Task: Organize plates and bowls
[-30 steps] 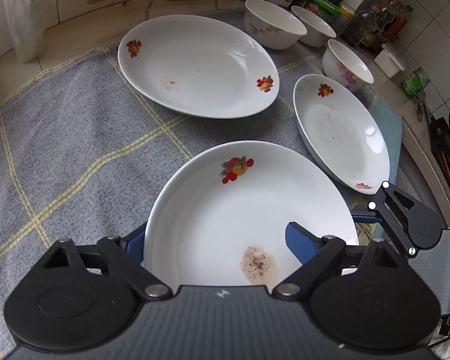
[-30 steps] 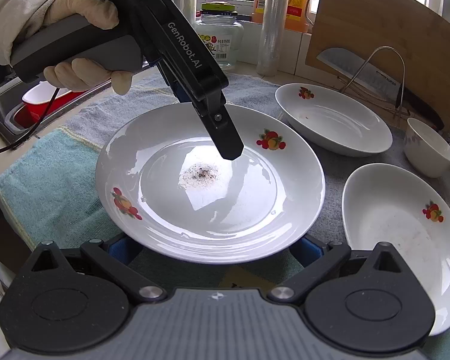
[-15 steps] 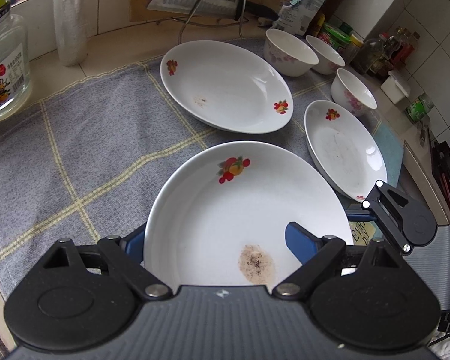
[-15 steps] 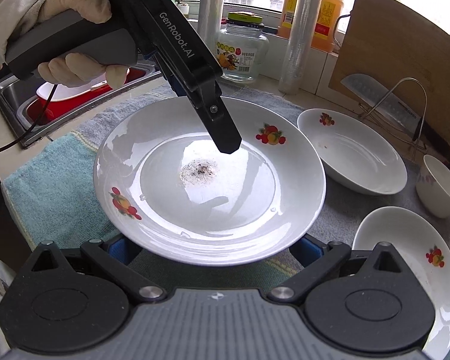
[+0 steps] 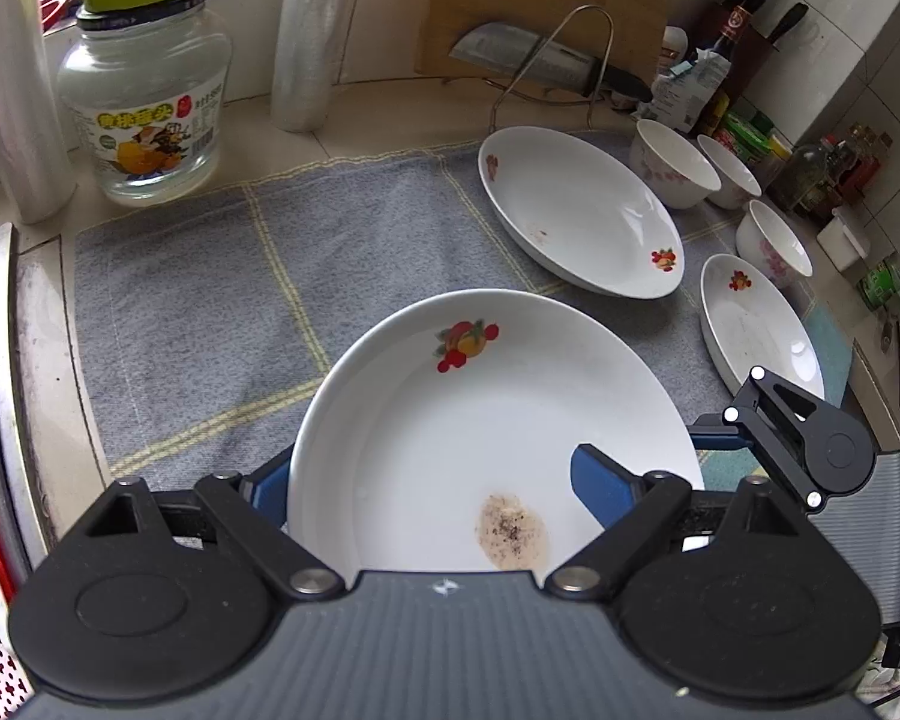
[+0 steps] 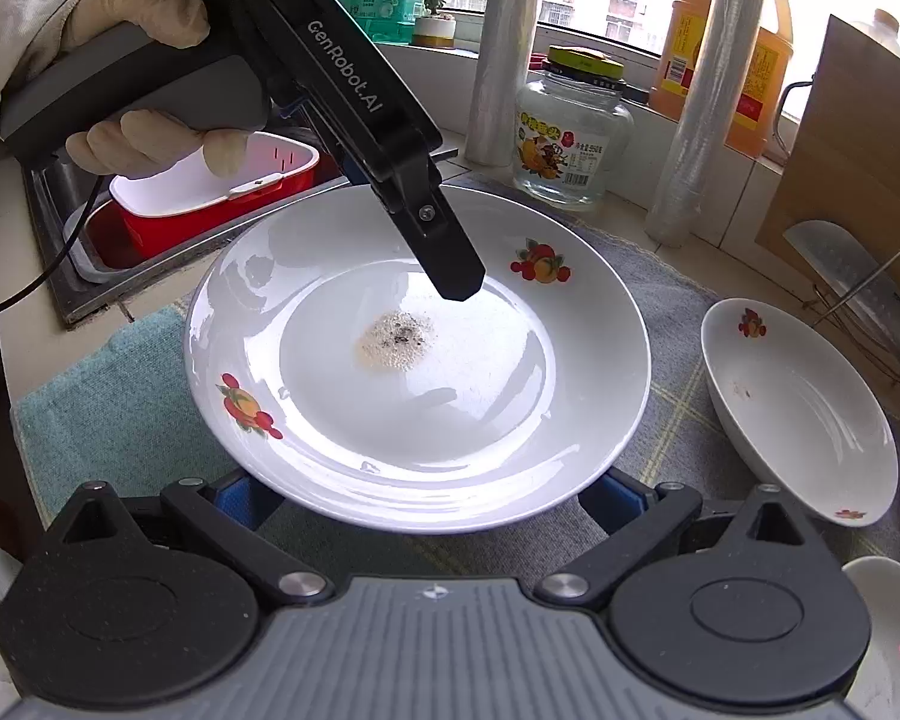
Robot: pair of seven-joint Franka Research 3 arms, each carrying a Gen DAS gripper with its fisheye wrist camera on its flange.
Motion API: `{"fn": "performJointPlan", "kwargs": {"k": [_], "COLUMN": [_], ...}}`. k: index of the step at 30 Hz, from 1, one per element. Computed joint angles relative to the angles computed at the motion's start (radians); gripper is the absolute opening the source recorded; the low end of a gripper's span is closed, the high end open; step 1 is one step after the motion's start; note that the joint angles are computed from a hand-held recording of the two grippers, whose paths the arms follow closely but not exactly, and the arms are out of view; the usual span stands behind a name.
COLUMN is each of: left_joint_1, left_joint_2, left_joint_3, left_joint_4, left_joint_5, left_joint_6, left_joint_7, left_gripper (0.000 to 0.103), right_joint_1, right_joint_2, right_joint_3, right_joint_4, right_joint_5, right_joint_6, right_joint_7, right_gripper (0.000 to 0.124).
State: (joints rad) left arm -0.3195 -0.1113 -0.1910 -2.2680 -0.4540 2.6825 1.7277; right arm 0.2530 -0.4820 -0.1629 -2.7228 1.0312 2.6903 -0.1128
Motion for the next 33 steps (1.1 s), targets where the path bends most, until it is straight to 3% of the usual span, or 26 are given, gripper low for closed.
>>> {"fn": "performJointPlan", "kwargs": {"k": [13,33], "left_joint_1": [0.039,0.087], "left_joint_2": [0.036,0.087], "left_joint_3": [0.025,-0.007], "left_joint_4": [-0.001,0.011], "left_joint_5": [-0.093,-0.133], "left_joint_6": [0.052,0.060], "left_joint_7": [0.118,0.153], "left_gripper": [0.091,0.091], "right_joint_1": [0.036,0.035], "right_joint_2": [0.135,0.170], "right_joint_3": [0.059,0.088], "right_joint_4": [0.081,0.102], "right_joint_5": [0.100,0.037], "right_joint_6": [0.048,0.078], "right_joint_7": [-0.011,0.056], "right_gripper": [0.103,0.103]}}
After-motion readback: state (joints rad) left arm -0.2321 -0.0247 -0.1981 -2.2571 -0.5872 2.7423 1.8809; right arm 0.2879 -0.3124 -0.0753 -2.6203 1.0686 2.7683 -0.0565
